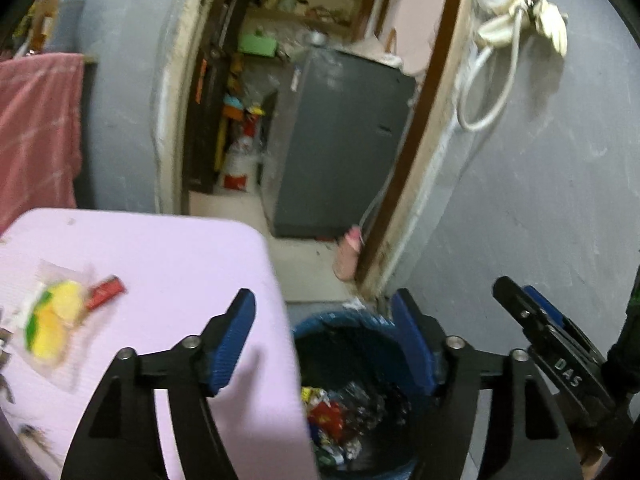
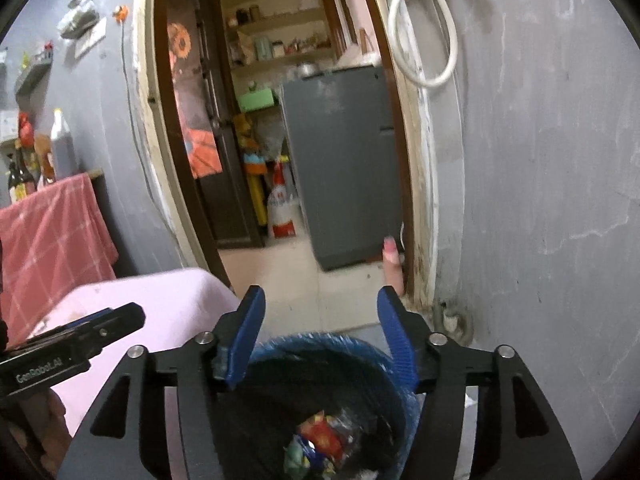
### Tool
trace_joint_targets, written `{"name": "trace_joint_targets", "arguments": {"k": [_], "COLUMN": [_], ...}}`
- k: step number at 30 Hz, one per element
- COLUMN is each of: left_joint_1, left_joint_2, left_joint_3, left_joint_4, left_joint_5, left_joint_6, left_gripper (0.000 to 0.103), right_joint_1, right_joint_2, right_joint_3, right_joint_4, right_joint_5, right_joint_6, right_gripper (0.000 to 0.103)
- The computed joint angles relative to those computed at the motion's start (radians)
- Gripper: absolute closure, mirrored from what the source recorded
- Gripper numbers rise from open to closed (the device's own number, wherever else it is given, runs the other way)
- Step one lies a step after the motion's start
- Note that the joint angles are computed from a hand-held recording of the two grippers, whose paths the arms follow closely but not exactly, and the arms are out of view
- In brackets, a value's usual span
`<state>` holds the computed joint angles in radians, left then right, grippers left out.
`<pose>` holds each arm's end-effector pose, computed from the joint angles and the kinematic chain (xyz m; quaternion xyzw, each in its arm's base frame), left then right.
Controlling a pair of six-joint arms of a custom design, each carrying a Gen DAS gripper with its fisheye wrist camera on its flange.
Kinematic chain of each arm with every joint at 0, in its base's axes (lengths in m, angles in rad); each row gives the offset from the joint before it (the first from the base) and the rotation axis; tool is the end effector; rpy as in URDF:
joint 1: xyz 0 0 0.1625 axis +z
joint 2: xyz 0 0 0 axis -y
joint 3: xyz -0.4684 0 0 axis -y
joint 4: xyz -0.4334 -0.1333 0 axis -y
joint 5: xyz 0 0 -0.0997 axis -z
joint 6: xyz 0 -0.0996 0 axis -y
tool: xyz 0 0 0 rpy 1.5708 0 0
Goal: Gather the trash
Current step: 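Move both tools back over the table toward the lemon bag and lighter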
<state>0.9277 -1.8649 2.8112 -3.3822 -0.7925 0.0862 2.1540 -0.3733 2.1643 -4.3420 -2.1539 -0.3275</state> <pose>0.0209 -0.3109 0.2891 0.1510 0.8415 -0.4676 0.2246 0.3221 -0.3458 -0.0531 0.2501 -0.8184 0.4795 0.1940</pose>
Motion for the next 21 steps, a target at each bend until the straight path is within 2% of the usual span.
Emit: {"name": "trace_joint_targets", "arguments": {"k": [1, 3, 7, 13, 17, 21], "left_joint_1": [-0.012, -0.033, -0.085, -0.137, -0.162, -0.132], "left_joint_2": [-0.037, -0.087, -0.214, -0.431, -0.598, -0.75], "left_joint_3": [0.001, 0.004, 0.019, 0.02, 0.019, 0.008], "left_joint_4": [0.025, 0.043, 0.107, 0.271, 0.434, 0.595], "left_joint_5": [0.024, 0.062, 0.149, 0.244, 0.313, 0.328], "left_joint_6": [0.0, 0.01, 0.026, 0.047, 0.059, 0.075], "left_gripper": [0.026, 0.021, 0.01, 0.008, 0.008, 0.008], "right_joint_1": [0.01, 0.028, 0.072, 0.118, 0.14, 0.157], "right_joint_2": [0.002, 0.005, 0.019, 0.046, 0.062, 0.077], "right_joint_3": [-0.005, -0.018, -0.051, -0.091, -0.114, -0.145], "right_joint_4": [-0.007, -0.014, -0.019, -0.02, 0.004, 0.056], "right_joint_5": [0.002, 0.005, -0.004, -0.004, 0.004, 0.021], "right_joint_6": [0.002, 0.005, -0.005, -0.011, 0.002, 0.018], "right_gripper": [0.031, 0.024, 0.016, 0.002, 0.0, 0.0]}}
